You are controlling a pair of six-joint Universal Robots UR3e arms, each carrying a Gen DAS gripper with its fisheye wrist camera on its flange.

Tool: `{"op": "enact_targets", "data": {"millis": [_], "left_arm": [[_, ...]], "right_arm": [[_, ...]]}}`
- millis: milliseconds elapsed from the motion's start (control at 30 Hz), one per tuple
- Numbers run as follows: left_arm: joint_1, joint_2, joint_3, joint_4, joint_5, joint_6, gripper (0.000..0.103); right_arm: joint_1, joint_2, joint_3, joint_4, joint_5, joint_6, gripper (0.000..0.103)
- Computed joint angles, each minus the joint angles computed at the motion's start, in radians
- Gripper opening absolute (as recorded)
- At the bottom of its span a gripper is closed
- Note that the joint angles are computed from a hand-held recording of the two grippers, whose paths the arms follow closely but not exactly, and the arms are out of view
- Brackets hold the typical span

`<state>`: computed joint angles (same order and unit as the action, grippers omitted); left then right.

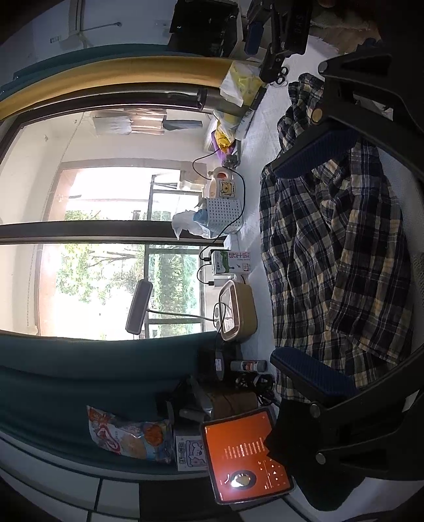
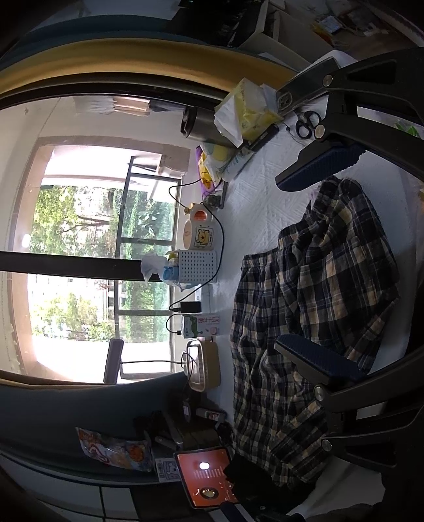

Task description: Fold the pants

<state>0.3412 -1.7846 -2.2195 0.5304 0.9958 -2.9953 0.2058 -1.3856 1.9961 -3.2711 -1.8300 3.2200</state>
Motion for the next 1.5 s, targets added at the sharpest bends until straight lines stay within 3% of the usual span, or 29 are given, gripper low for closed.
{"op": "enact_targets", "data": {"millis": [1500], "left_arm": [[-0.012,0.001,-0.003,0.014,-0.008,0.002,0.102]], "right_arm": [[0.002,0.000,0.000,0.001,-0.003,0.000,0.091]]}}
